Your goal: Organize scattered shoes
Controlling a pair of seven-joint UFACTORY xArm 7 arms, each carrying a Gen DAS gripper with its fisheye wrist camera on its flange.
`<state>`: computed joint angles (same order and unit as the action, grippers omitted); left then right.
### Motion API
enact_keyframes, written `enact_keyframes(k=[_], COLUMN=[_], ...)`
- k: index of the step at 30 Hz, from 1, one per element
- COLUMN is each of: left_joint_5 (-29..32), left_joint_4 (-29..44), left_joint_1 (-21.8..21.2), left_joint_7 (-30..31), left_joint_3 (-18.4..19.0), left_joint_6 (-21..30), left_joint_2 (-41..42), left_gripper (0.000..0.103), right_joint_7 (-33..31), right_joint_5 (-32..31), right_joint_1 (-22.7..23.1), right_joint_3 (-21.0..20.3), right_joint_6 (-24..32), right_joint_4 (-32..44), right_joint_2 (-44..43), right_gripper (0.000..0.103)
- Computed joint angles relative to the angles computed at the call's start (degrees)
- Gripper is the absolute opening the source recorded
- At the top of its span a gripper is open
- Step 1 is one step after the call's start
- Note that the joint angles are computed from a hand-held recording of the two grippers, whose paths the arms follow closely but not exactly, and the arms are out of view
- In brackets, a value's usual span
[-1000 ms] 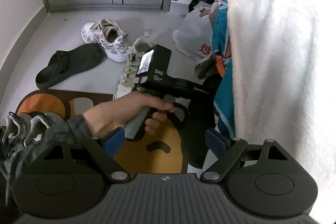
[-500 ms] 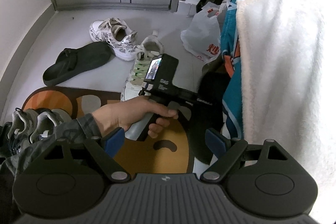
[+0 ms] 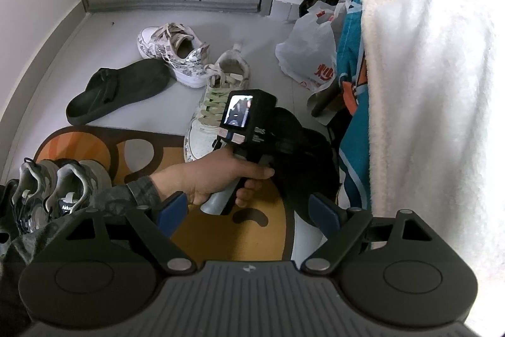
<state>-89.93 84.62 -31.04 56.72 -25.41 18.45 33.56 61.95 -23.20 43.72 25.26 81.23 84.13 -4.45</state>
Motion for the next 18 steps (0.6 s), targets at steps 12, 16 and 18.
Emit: enact_keyframes(k=[12, 16, 18], left_joint_5=[-2.30, -4.71, -6.19], left_joint_4=[-7.53, -11.52, -13.88], left_joint_1=[-0.01, -0.06, -0.03], left_joint_7=[3.78, 5.34, 6.13], left_joint_3=[1.28, 1.87, 2.62], left_joint_6=[7.53, 9.66, 11.14], left_joint_2=[-7.56, -11.27, -13.60], left_gripper=[0.011, 0.010, 0.010], right_joint_7=[0.71, 1.24, 1.36], right_joint_5=[-2.94, -4.72, -5.60], right_joint_1=[2.09, 3.23, 3.75], right_joint_3=[1.15, 1.69, 1.98], right_joint_6=[2.23, 3.40, 3.83], right_joint_4=[3.51, 4.91, 5.47], right_joint_2=[1.13, 1.21, 1.21], right_gripper=[0.088, 0.088, 0.088])
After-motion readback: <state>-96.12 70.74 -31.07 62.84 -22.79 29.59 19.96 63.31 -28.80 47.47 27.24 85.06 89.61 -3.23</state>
